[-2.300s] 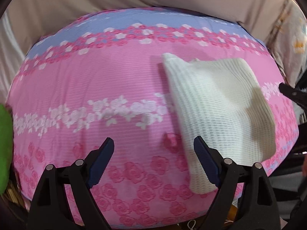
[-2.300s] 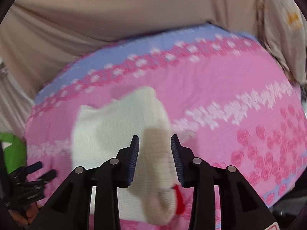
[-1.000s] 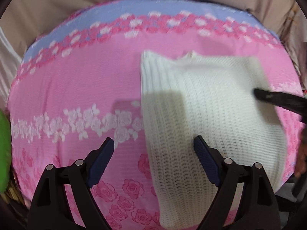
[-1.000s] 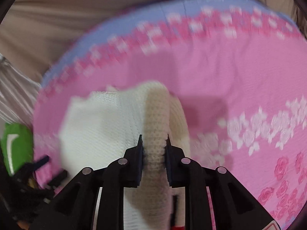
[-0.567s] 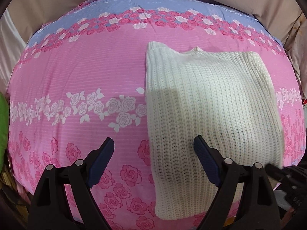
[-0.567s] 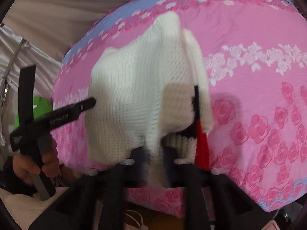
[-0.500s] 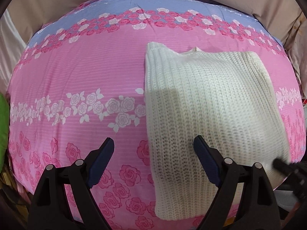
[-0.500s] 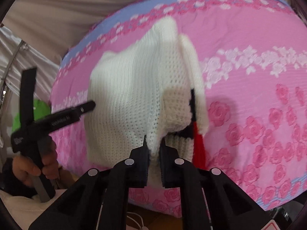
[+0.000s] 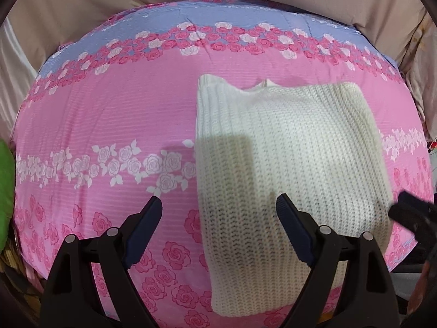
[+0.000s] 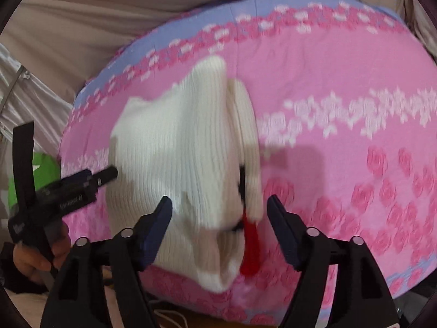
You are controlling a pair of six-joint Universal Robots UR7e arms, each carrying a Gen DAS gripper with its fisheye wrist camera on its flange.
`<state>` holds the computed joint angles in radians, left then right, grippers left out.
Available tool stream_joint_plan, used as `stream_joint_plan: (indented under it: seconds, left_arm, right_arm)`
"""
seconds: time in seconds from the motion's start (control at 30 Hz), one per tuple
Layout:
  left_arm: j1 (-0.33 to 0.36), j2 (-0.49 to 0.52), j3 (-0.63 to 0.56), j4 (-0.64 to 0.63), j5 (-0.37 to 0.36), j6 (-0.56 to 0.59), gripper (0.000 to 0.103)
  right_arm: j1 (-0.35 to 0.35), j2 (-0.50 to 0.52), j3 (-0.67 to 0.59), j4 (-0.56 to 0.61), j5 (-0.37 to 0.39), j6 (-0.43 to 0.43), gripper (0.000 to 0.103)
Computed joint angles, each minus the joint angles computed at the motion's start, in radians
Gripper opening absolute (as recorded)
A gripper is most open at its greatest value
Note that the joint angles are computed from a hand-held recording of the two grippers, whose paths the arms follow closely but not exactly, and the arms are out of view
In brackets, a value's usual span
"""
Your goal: Fold small clothes
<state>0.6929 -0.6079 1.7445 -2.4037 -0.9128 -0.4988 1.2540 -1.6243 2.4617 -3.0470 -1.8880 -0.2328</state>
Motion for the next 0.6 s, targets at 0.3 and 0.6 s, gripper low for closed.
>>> stream_joint_plan:
  seconds: [0.3, 0.6]
  left_arm:
    - [0.063, 0.038, -0.045, -0.015, -0.158, 0.011, 0.089]
    - [0.191, 0.051, -0.025, -0.194, -0.411, -0.061, 0.093]
  right_arm:
    - [-0.106, 0.118, -0.086, 0.075, 0.095, 0.030, 0.077]
    - [-0.223, 0.104, -0.079, 0.144, 0.324, 0.082, 0.086]
